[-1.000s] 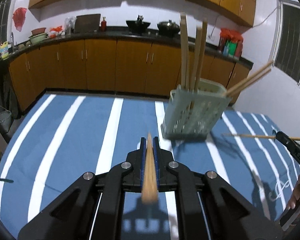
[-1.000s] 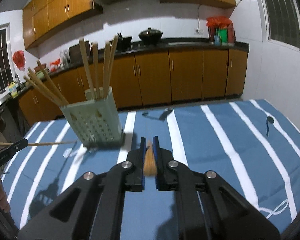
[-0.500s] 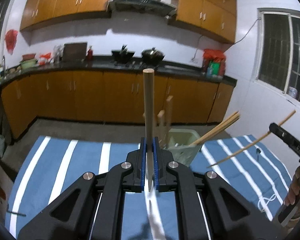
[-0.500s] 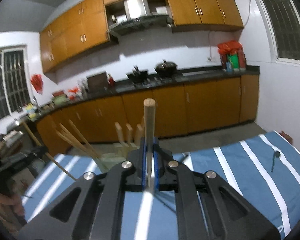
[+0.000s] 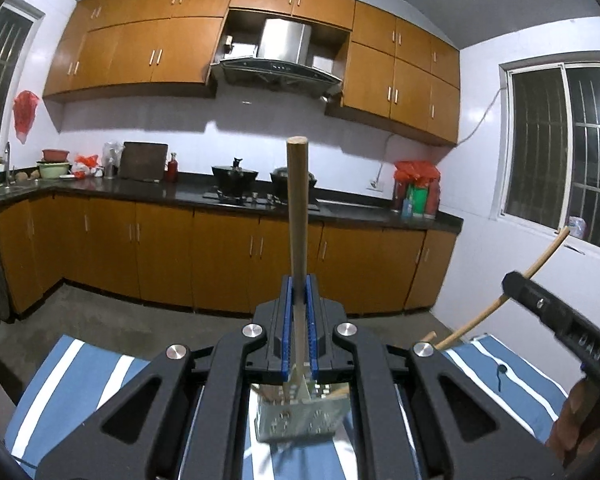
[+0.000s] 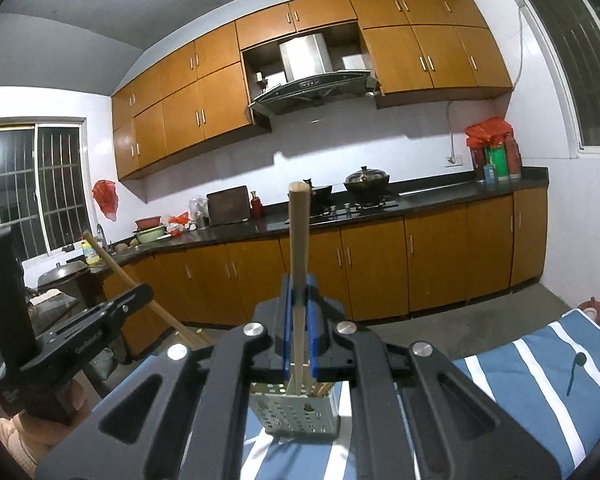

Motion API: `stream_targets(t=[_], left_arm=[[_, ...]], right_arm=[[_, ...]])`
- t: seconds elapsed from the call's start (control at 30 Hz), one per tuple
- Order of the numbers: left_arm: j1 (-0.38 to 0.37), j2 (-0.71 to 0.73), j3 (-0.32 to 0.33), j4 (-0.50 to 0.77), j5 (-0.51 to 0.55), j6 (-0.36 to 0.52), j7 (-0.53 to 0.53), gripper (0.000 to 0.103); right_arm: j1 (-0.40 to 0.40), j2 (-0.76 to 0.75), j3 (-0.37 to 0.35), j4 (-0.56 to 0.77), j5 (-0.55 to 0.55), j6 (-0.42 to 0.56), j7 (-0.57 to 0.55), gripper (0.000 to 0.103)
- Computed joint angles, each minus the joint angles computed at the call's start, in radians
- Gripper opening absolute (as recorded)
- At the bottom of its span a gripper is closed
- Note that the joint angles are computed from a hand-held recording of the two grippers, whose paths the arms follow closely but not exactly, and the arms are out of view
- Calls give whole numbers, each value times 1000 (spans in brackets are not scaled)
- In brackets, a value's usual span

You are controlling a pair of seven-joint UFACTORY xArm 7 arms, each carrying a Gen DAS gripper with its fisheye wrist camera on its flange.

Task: Organize utensils
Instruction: 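Lift both chopsticks and carry them above the green holder, then open both tools to drop the chopsticks into the holder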

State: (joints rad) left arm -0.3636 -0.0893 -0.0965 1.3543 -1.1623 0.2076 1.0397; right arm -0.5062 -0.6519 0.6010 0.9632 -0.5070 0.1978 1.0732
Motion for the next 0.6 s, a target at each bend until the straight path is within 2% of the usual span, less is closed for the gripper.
stream_targets(t=[0.27, 0.4, 0.5, 0.6], left_arm=[[17, 84, -40, 50, 109, -39, -94, 7], [37, 105, -54, 56, 164, -24, -139, 7], [48, 119, -66, 59, 194, -20, -159, 7], [58, 136, -72, 65, 267, -9, -227, 8]], right_arm=[[-109, 80, 64, 92, -54, -51, 43, 8], [-173, 130, 140, 142, -101, -3, 38, 8], [-152, 206, 146, 157, -126, 35, 49, 8], [-109, 267, 135, 174, -149, 76, 46, 11]])
